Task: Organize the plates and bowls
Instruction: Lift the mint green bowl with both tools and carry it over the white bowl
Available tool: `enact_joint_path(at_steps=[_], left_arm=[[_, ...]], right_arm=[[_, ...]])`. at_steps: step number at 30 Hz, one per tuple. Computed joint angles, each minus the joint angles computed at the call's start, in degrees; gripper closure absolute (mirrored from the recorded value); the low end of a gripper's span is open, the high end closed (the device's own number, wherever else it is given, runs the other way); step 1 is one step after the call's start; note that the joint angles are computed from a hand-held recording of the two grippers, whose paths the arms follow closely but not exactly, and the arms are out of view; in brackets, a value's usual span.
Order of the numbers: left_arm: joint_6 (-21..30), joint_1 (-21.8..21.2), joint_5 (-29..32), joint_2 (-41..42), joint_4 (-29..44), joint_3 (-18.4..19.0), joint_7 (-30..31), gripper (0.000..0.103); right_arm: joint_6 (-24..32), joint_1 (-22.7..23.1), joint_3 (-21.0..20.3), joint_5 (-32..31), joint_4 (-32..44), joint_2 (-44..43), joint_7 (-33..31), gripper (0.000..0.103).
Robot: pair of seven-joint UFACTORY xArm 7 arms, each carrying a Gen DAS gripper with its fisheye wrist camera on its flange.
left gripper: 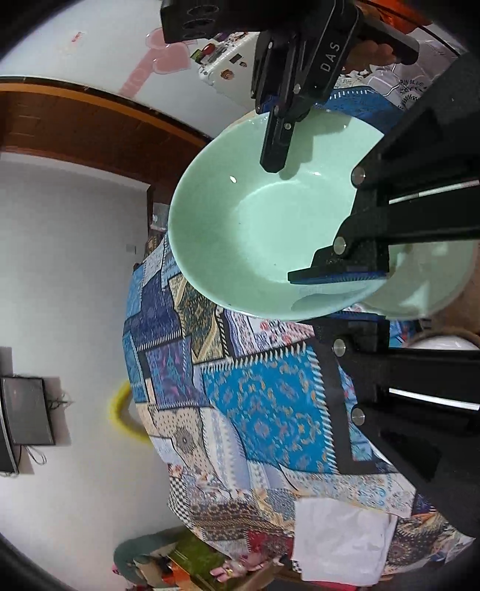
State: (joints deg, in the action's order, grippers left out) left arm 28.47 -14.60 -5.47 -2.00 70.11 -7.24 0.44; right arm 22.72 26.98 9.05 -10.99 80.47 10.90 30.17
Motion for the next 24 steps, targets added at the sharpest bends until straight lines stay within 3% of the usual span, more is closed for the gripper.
enact_joint_path(at_steps=[14,24], left_arm=[[-3.46,2.72,-6.42,-11.27,-13.54,4.41,4.52,0.091],[-5.31,4.26,-8.46,-14.96,-20.04,7.28,6.63,0.091]], right_arm=[[1.10,4.35,1.52,2.80,8.19,7.45,-2.28,0.090],[3.68,7.61,1.58,5.21,15.39,13.93,-4.03,0.090]])
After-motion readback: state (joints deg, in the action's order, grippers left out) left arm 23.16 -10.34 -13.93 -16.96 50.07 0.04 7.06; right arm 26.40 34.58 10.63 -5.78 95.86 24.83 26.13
